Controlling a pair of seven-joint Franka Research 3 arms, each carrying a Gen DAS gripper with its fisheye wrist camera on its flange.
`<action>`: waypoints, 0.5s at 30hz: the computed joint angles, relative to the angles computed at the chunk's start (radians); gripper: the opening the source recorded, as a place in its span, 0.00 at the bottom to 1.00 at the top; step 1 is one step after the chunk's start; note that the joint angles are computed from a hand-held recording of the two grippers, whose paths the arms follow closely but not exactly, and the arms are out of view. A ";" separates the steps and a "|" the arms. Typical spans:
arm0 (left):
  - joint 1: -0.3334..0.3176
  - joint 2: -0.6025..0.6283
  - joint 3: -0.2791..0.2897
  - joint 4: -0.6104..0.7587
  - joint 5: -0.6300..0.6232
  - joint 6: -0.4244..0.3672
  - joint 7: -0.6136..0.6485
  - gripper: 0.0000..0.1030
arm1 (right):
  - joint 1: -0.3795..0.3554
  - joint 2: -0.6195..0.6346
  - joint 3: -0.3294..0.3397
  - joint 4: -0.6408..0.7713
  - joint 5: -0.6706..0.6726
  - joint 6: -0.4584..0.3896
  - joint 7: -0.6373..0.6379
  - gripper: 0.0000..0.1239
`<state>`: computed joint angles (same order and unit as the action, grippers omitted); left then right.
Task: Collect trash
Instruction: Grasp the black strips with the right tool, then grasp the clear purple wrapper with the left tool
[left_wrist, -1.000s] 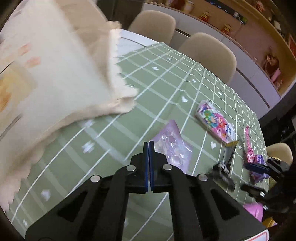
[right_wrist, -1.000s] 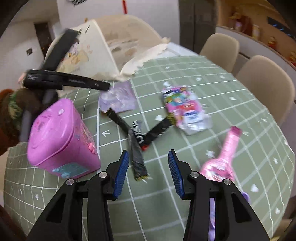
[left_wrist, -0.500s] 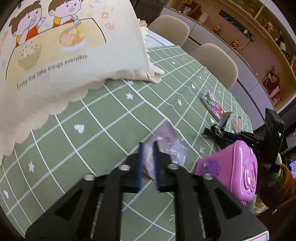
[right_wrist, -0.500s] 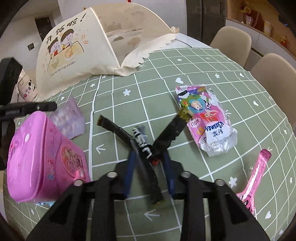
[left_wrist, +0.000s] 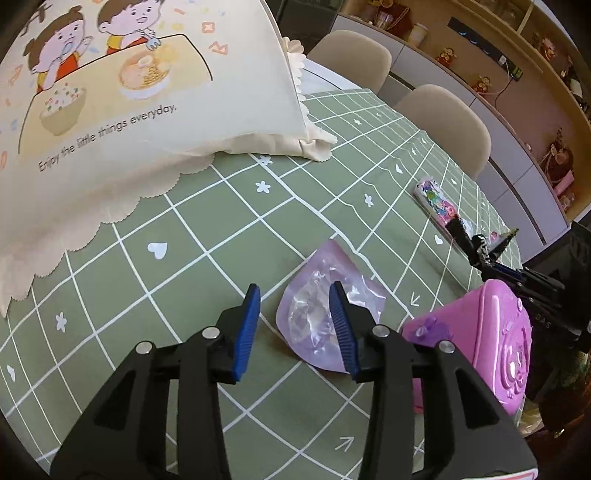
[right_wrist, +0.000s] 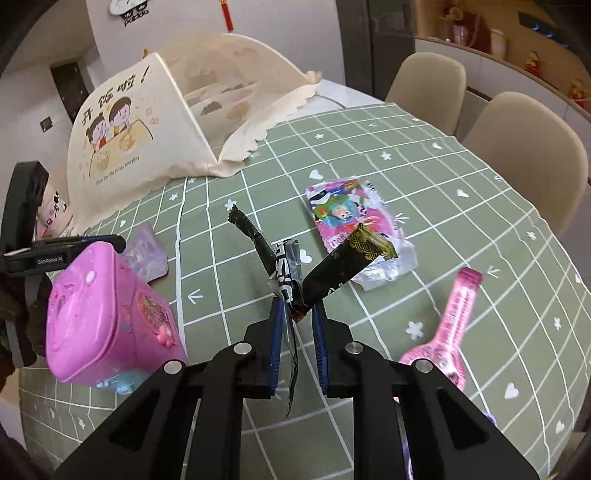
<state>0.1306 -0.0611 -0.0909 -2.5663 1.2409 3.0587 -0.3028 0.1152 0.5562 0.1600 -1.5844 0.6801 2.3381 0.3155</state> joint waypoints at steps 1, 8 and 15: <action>0.002 -0.013 -0.005 -0.005 0.039 -0.003 -0.055 0.36 | -0.005 -0.008 0.002 -0.010 0.009 0.003 -0.004 0.13; -0.003 -0.035 -0.006 -0.008 0.325 0.087 -0.448 0.36 | -0.015 -0.061 0.002 -0.079 0.040 0.019 -0.057 0.13; -0.025 -0.034 -0.026 -0.027 0.211 -0.032 -0.454 0.36 | -0.018 -0.090 -0.002 -0.115 0.079 0.037 -0.101 0.13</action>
